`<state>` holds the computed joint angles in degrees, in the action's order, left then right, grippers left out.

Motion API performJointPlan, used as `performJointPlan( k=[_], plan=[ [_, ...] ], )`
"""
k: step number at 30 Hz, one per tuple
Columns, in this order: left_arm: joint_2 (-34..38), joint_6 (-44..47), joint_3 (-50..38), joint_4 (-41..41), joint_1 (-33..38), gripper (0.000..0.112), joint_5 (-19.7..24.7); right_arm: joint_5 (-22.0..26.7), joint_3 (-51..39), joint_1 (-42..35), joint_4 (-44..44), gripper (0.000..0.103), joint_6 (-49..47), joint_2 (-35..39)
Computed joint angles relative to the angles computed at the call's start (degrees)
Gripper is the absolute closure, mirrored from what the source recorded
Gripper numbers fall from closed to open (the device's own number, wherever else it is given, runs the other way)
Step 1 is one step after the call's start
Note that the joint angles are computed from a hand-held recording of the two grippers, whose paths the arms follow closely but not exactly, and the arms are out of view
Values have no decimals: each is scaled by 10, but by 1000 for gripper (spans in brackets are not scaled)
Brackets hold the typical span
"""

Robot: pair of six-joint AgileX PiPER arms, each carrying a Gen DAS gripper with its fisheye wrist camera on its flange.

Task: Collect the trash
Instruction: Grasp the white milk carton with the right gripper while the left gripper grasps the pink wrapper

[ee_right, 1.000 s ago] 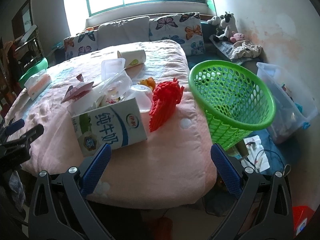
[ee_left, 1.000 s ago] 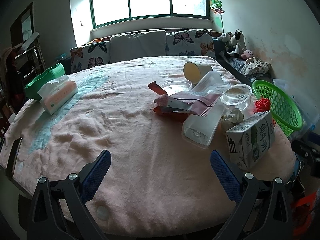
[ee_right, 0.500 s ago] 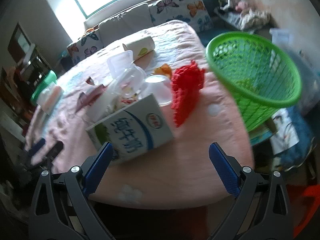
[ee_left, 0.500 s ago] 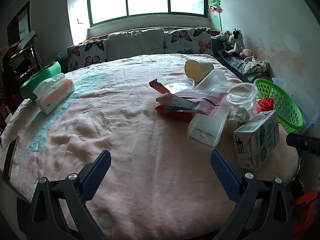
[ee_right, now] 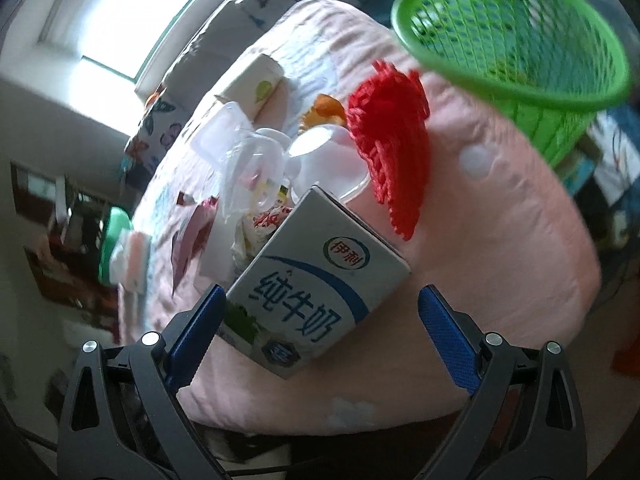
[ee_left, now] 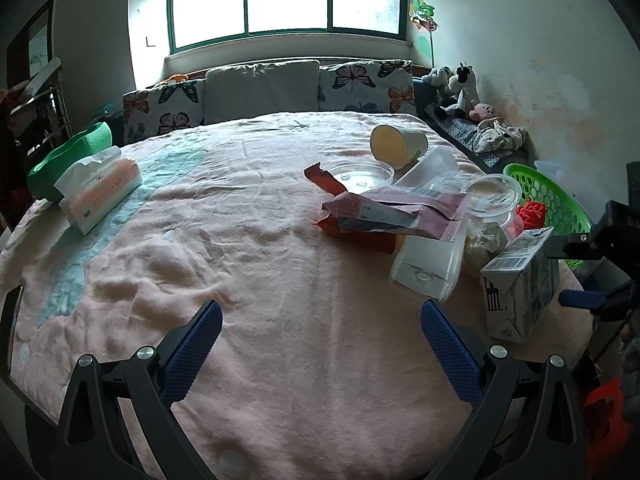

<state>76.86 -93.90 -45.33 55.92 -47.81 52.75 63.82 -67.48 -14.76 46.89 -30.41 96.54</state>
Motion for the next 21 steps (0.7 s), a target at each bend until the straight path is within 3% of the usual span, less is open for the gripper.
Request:
performJointPlan(
  k=[8, 12, 14, 21],
  plan=[
    [-18, 27, 17, -9, 32, 16, -37, 20, -22, -11, 40, 8, 59, 34],
    [-25, 36, 21, -15, 50, 16, -53, 10, -38, -7, 33, 14, 76, 43],
    [-27, 46, 21, -25, 64, 16, -68, 10, -39, -8, 37, 25, 80, 49],
    [-24, 91, 4, -79, 117, 16, -122, -1, -27, -18, 37, 26, 30, 24]
  ],
)
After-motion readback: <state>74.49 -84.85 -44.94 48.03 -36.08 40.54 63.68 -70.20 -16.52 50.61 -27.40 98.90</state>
